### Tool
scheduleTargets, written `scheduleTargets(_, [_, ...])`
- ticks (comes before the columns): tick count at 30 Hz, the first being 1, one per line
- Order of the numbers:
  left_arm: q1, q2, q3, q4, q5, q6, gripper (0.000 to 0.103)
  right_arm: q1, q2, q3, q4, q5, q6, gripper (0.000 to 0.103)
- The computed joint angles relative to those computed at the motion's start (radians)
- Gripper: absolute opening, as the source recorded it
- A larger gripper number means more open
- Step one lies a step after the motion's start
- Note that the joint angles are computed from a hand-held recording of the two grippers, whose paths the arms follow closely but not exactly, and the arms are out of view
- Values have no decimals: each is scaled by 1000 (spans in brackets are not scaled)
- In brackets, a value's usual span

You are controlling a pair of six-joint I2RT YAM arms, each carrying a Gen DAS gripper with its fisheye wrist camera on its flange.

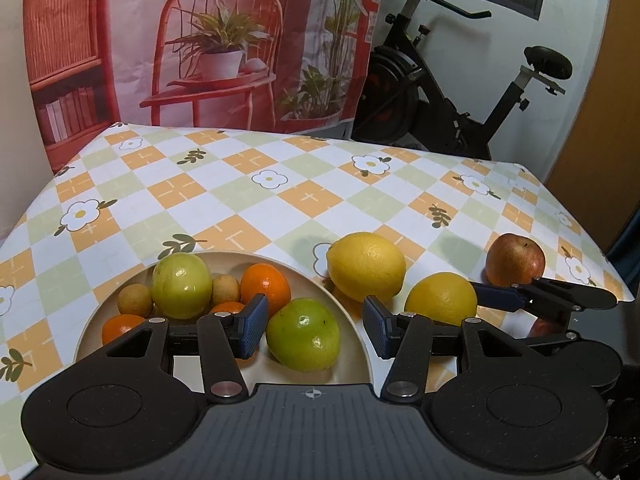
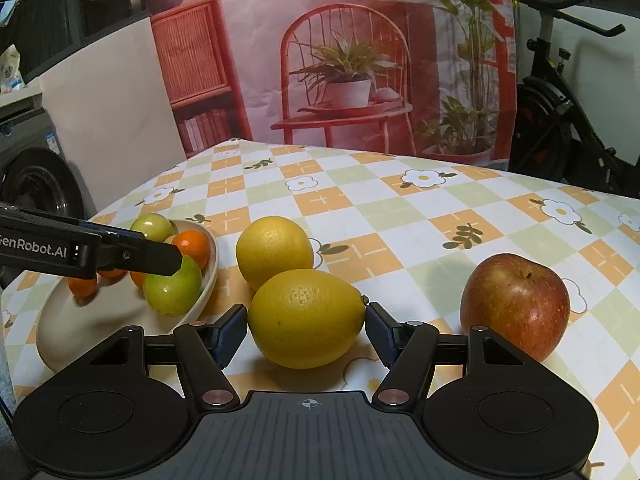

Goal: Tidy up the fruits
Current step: 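Move the left gripper to the round lemon and close on it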

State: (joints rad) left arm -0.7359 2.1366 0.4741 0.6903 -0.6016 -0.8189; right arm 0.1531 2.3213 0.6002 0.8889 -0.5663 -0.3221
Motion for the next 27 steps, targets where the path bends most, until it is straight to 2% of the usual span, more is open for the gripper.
scheduleTargets(27, [0, -8, -14, 7, -9, 9, 55, -6, -21, -16, 0, -7, -3, 61])
